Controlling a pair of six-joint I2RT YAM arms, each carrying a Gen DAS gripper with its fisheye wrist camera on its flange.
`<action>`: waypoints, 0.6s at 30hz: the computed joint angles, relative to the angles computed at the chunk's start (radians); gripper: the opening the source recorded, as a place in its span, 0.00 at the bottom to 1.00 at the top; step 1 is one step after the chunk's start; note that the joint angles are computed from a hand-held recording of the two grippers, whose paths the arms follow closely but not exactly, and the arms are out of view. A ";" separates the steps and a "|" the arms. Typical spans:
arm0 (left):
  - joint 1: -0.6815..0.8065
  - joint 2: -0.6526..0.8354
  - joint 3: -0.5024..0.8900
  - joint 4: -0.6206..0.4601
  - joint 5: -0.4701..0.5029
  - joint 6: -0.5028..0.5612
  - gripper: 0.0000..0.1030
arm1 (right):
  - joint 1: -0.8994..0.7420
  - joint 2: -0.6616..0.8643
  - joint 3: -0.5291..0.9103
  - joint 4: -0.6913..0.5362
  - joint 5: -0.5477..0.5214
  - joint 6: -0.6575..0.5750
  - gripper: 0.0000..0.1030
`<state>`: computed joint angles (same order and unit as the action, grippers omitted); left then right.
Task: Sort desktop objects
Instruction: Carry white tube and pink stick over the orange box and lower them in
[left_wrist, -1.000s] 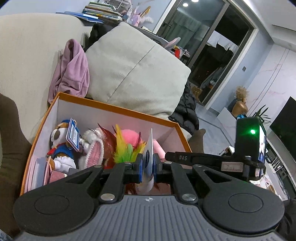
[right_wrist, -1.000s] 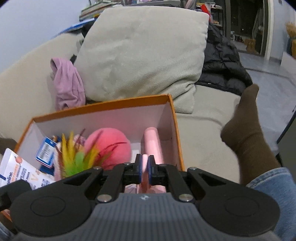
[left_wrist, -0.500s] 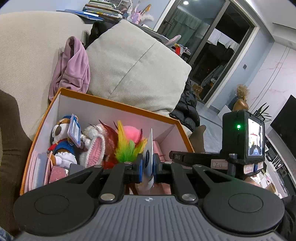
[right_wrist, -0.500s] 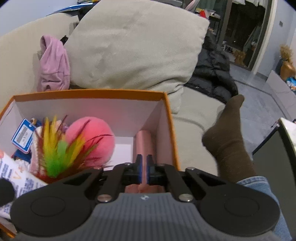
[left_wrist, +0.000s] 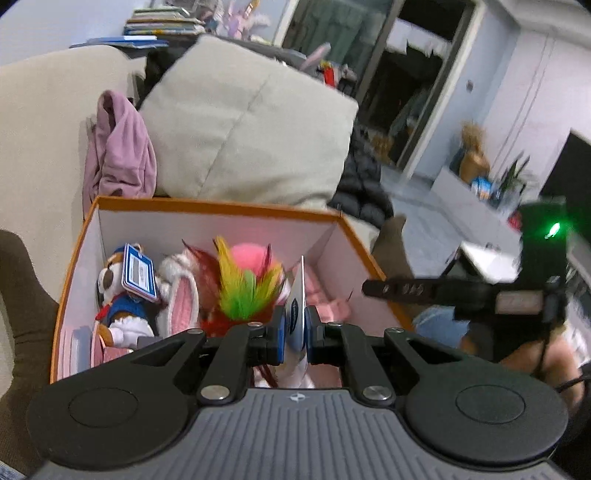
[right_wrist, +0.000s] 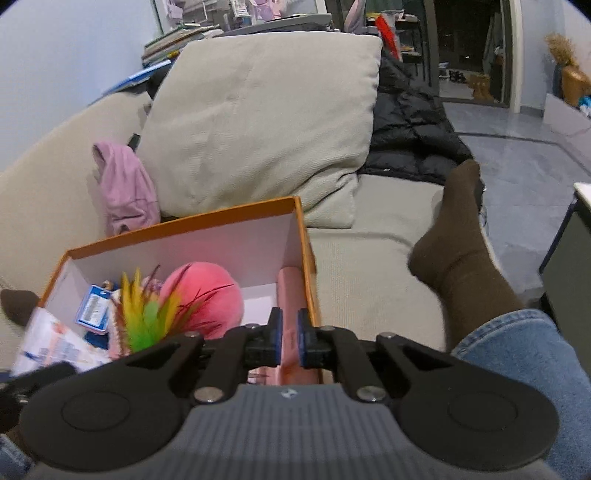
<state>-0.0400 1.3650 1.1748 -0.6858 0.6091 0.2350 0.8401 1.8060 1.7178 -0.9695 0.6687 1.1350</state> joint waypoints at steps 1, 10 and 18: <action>-0.018 0.002 0.002 -0.009 -0.031 0.010 0.11 | 0.003 -0.007 -0.013 0.012 0.000 -0.002 0.08; -0.140 0.043 0.002 -0.030 -0.228 0.085 0.11 | 0.002 -0.074 -0.107 0.108 -0.019 -0.033 0.14; -0.148 0.040 -0.009 -0.043 -0.259 0.100 0.11 | 0.011 -0.088 -0.116 0.119 -0.030 -0.039 0.25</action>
<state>-0.1879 1.4048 1.1660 -0.7285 0.3503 0.3352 0.8511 1.7178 1.6020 -0.8507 0.6383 1.0964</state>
